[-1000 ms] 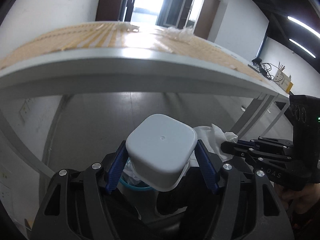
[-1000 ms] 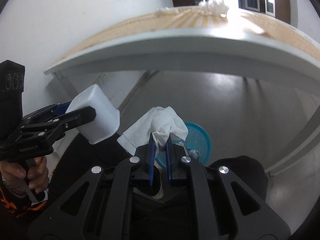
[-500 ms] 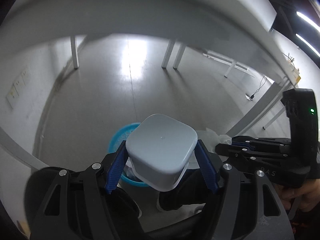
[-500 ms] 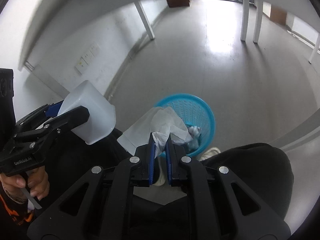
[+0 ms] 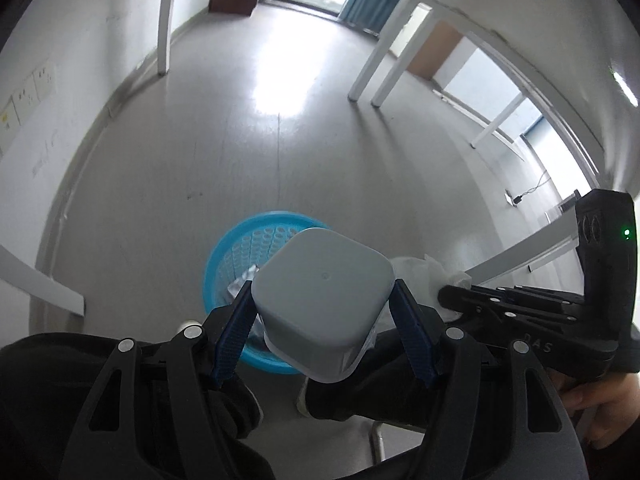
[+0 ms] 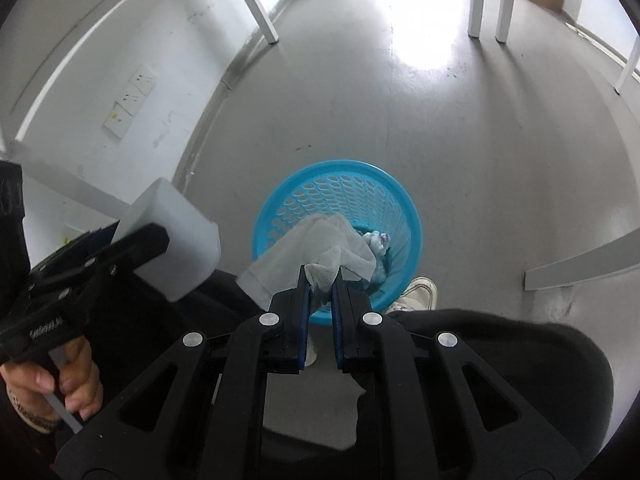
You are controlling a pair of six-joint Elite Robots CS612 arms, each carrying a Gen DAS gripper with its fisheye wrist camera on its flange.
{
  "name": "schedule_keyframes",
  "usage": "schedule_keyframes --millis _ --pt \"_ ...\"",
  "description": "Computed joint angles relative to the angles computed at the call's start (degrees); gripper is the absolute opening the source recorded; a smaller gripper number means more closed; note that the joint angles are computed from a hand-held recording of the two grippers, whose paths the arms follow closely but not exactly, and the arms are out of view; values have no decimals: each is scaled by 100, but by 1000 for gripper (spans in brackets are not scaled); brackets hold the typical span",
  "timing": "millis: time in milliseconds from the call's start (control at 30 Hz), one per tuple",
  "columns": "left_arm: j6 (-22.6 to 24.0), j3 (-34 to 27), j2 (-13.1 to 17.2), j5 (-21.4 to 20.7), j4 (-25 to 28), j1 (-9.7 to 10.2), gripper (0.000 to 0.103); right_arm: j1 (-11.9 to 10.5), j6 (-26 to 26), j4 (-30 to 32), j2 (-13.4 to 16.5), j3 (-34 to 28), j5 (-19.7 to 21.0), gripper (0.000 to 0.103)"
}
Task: Collect trash
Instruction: 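Carry the tissue and white cup down over the blue wastebasket with both tools, then open the right tool to drop the tissue while the left tool releases the cup into the basket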
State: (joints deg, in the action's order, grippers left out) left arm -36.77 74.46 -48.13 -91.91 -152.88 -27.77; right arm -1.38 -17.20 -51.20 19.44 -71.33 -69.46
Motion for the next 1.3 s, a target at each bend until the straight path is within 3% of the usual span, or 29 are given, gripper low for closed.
schedule_keyframes --millis 167,567,667,1033,1067,1167,1200,1300 --pt "-327 -263 219 -176 102 118 67 21 121 -36 -28 291 -4 9" --pt "-414 -966 686 -298 791 207 67 127 199 -203 -106 906 -246 9" --pt "-551 -1130 811 -498 850 272 67 131 444 -305 -158 1151 -298 9" --pt "-568 -1596 1114 -617 1442 309 67 140 918 -329 -311 1921 -310 12" --pt "-648 -1608 1131 -676 1409 339 67 133 942 -323 -317 1959 -279 14" --pt "-1026 -1548 1173 -1083 1000 468 75 99 1022 -271 -328 2031 -149 40" --pt "-1108 -1518 1178 -1169 887 490 84 95 1028 -267 -325 2031 -130 41" --pt "-1084 -1454 1120 -912 907 456 84 91 1088 -284 -324 2043 -151 44"
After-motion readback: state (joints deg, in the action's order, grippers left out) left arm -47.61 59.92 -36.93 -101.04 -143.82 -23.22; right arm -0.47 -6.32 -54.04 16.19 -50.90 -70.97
